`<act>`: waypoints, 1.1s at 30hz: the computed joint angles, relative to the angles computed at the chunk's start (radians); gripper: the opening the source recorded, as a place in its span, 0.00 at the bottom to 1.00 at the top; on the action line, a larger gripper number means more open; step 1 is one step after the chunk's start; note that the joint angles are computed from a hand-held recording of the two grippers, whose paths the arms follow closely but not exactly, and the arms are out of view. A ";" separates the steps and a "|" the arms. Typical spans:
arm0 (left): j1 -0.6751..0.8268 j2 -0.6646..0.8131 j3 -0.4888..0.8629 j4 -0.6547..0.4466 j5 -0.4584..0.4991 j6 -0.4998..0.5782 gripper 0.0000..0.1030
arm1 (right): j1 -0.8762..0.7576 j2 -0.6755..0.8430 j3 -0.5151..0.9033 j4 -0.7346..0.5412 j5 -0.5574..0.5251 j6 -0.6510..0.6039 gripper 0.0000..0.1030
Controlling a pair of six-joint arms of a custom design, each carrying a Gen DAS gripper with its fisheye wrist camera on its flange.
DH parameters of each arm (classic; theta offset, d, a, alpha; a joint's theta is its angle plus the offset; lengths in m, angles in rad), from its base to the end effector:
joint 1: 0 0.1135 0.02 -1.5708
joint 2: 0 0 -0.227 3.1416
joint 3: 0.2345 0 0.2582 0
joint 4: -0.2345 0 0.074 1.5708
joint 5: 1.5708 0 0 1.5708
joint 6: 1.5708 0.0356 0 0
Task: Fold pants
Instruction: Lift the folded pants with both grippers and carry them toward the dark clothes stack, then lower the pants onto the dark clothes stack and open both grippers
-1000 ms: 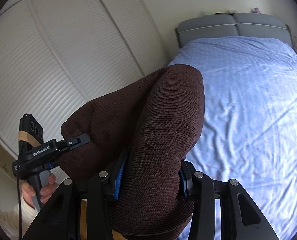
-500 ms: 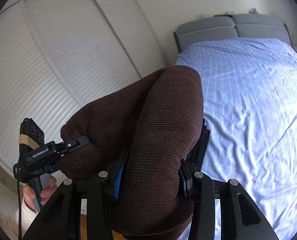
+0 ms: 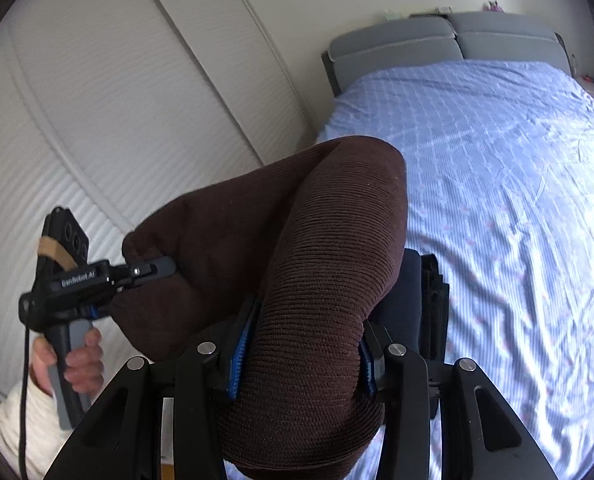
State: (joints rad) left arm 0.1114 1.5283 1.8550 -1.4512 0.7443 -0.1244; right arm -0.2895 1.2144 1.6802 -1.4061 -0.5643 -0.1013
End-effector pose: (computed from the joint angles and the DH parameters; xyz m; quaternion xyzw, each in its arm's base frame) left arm 0.2732 0.0063 0.3873 -0.0269 0.9116 -0.3559 0.2038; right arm 0.1967 -0.0387 0.4086 -0.0001 0.9172 0.2018 0.3435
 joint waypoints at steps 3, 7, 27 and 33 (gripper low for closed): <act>-0.014 0.107 0.036 0.010 -0.007 0.016 0.45 | 0.044 0.062 -0.020 0.066 0.055 0.053 0.42; -0.020 0.200 -0.011 0.053 -0.015 0.017 0.45 | 0.092 0.110 -0.069 0.131 0.125 0.095 0.42; -0.055 0.299 -0.180 0.173 -0.121 0.233 0.66 | 0.016 0.108 -0.343 0.260 0.181 -0.001 0.65; -0.053 0.317 -0.188 0.190 -0.124 0.244 0.70 | -0.006 0.142 -0.384 0.310 0.158 -0.004 0.70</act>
